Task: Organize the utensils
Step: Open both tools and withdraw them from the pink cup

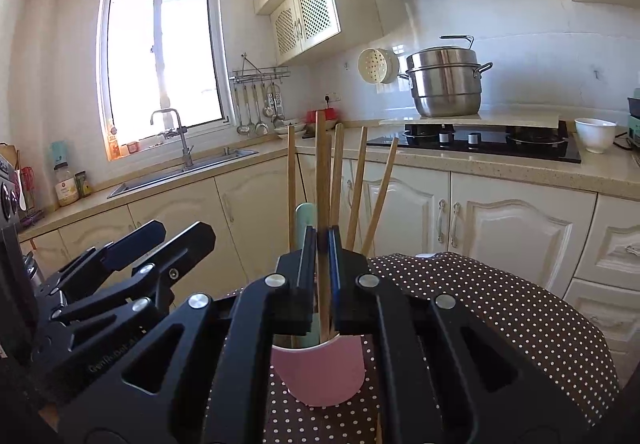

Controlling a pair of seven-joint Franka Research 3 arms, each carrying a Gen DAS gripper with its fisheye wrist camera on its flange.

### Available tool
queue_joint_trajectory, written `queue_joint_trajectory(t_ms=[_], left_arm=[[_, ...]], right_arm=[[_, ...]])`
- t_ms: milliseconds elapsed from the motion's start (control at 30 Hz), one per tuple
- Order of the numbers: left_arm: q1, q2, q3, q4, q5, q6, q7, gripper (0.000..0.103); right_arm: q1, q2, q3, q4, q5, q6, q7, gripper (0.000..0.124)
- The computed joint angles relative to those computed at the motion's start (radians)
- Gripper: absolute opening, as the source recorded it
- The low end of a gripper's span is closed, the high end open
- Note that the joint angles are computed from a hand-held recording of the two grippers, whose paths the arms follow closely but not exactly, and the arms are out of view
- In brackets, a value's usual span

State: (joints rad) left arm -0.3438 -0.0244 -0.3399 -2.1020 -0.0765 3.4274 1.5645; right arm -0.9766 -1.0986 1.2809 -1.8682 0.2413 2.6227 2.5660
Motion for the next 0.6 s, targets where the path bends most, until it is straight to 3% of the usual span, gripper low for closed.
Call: queue_joint_trajectory(t_ms=[67, 333, 433, 533, 600], left_arm=[[0.008, -0.009, -0.010, -0.003, -0.016, -0.011, 0.014, 0.064], [-0.008, -0.079, 0.059, -0.062, 0.210, -0.021, -0.211, 0.066], [0.007, -0.107, 0.052, -0.080, 0.260, -0.024, -0.262, 0.067], [-0.056, -0.137, 0.124, -0.098, 0.354, -0.037, -0.346, 0.068], [-0.071, -0.154, 0.142, -0.111, 0.396, -0.044, -0.376, 0.068]], right_arm=[[0.006, -0.007, -0.005, 0.002, -0.002, -0.013, 0.002, 0.021], [0.035, -0.016, -0.023, 0.011, -0.007, -0.053, -0.004, 0.021], [0.049, -0.020, -0.032, 0.015, -0.008, -0.076, -0.005, 0.021], [0.066, -0.030, -0.043, 0.013, -0.011, -0.095, -0.004, 0.021], [0.079, -0.038, -0.051, 0.012, -0.014, -0.112, -0.001, 0.021]])
